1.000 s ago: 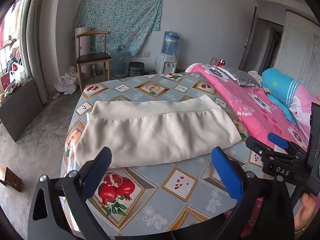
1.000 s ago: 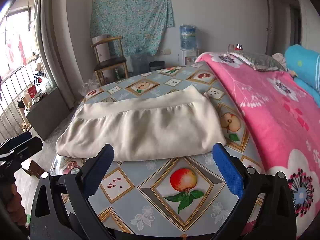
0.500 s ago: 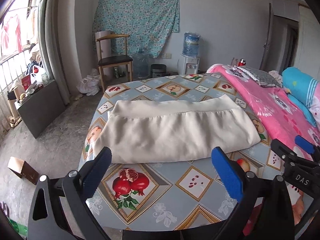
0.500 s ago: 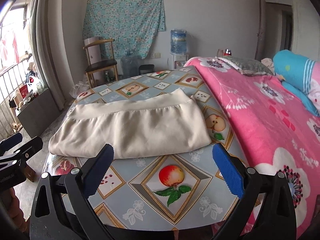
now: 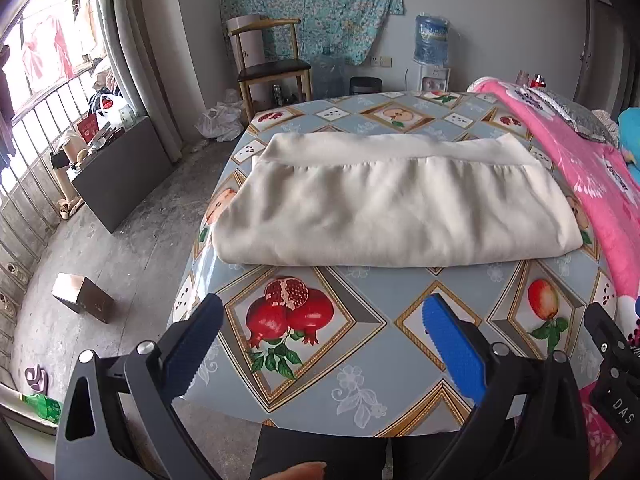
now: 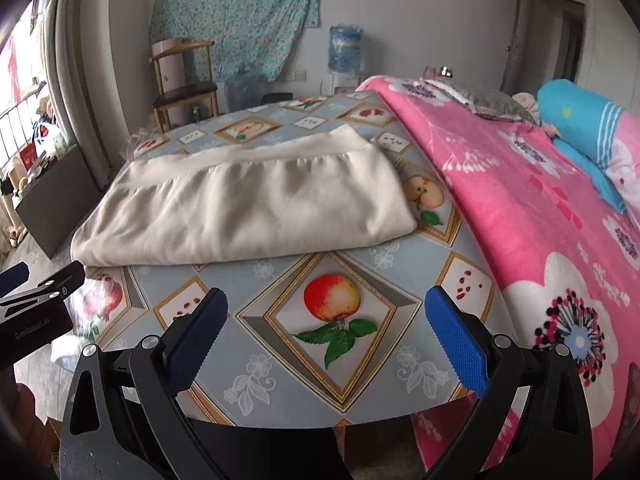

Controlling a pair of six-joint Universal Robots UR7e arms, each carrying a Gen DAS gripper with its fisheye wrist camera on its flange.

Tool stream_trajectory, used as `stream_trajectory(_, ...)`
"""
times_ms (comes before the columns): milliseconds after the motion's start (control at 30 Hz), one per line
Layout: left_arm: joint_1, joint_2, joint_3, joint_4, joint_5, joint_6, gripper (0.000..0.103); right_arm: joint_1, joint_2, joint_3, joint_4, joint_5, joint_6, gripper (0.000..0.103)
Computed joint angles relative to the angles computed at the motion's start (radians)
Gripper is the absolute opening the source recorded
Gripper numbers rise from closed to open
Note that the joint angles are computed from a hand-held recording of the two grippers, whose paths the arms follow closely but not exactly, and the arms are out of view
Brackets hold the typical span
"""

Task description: Fold large clothes

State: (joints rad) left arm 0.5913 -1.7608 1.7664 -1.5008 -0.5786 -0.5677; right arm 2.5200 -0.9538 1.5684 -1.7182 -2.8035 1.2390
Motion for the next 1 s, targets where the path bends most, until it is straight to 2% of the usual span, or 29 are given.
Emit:
stream_trajectory(200, 0.030, 0.031, -0.026, 0.047, -0.039, -0.028, 0.098, -0.018, 0.014, -0.012, -0.025, 0.055, -0.037, 0.096)
stream_trajectory(433, 0.052, 0.052, -0.036, 0.067, -0.063, -0.041, 0.098, -0.022, 0.023, -0.030, 0.005, 0.062, -0.023, 0.096)
stream_trajectory(1000, 0.064, 0.076, -0.055, 0.106, -0.084, -0.075, 0.098, -0.044, 0.013, -0.034, 0.005, 0.096, -0.052, 0.096)
